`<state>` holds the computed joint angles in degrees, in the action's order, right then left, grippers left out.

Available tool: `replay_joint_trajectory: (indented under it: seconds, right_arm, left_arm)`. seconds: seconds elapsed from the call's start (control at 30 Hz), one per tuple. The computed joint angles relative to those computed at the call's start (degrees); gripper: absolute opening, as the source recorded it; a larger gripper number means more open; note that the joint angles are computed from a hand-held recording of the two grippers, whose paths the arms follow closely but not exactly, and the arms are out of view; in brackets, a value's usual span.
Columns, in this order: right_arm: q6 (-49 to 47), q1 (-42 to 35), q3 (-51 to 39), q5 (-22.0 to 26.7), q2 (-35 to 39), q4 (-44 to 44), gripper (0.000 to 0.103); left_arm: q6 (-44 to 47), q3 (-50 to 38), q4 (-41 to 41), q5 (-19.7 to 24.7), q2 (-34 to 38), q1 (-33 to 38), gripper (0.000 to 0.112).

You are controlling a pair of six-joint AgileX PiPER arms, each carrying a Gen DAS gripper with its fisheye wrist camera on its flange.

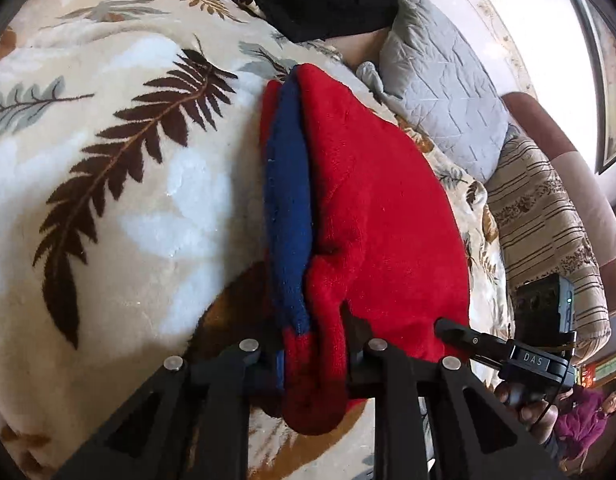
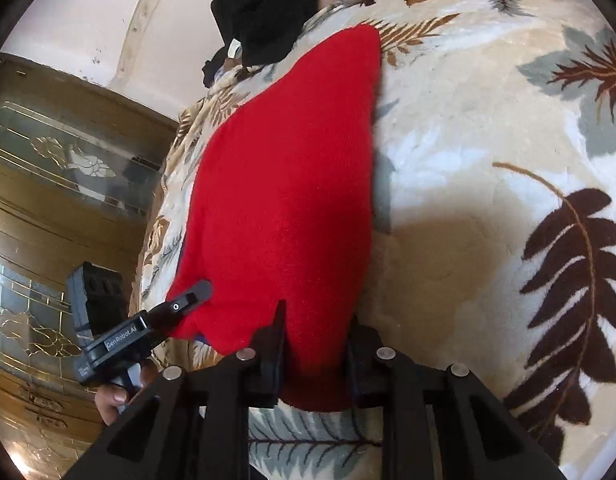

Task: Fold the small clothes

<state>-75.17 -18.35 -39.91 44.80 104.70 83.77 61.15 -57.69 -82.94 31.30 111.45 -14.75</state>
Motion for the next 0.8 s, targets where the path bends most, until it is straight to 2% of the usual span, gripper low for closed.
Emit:
replay_joint_trajectory:
  seconds: [0.07, 0.2, 0.23, 0.37, 0.47, 0.67, 0.73, 0.8]
  right_arm:
    - [-2.2, -2.1, 1.3, 3.1, 1.0, 2.7, 0.039]
    - [-3.7, -1.9, 2.5, 4.8, -1.2, 2.5, 0.07]
    - [-3.6, -1.2, 2.5, 4.3, -1.7, 2.1, 0.074]
    - [-5.1, -0.6, 2.7, 3.5, -1.3, 3.7, 0.074]
    - [-4.7, 0.0, 2.8, 3.0, -1.6, 3.7, 0.074]
    - [1.8, -3.0, 0.8, 3.9, -3.9, -1.5, 0.074]
    - [5.3, -3.8, -2.9, 3.6, -4.2, -3.1, 0.076]
    - [10.6, -3.0, -9.1, 4.3, -1.5, -5.9, 0.077]
  left_arm:
    - [1.4, 0.4, -1.7, 1.1, 0.3, 0.8, 0.024]
    - [5.7, 3.0, -4.1, 0.9, -1.5, 1.2, 0.03]
    - [6.4, 3.2, -4.5, 0.3, -1.7, 0.7, 0.031]
    - [5.7, 2.0, -4.6, -1.3, -1.2, -0.8, 0.031]
    - [6.8, 2.3, -5.0, -0.8, -1.1, -0.4, 0.032]
    - [7.4, 2.2, -5.1, -1.0, -1.1, -0.5, 0.032]
    - [7.9, 2.4, -5.4, -1.2, -1.2, -0.7, 0.032]
    - [8.2, 2.5, -5.5, -1.9, -1.4, -1.1, 0.032]
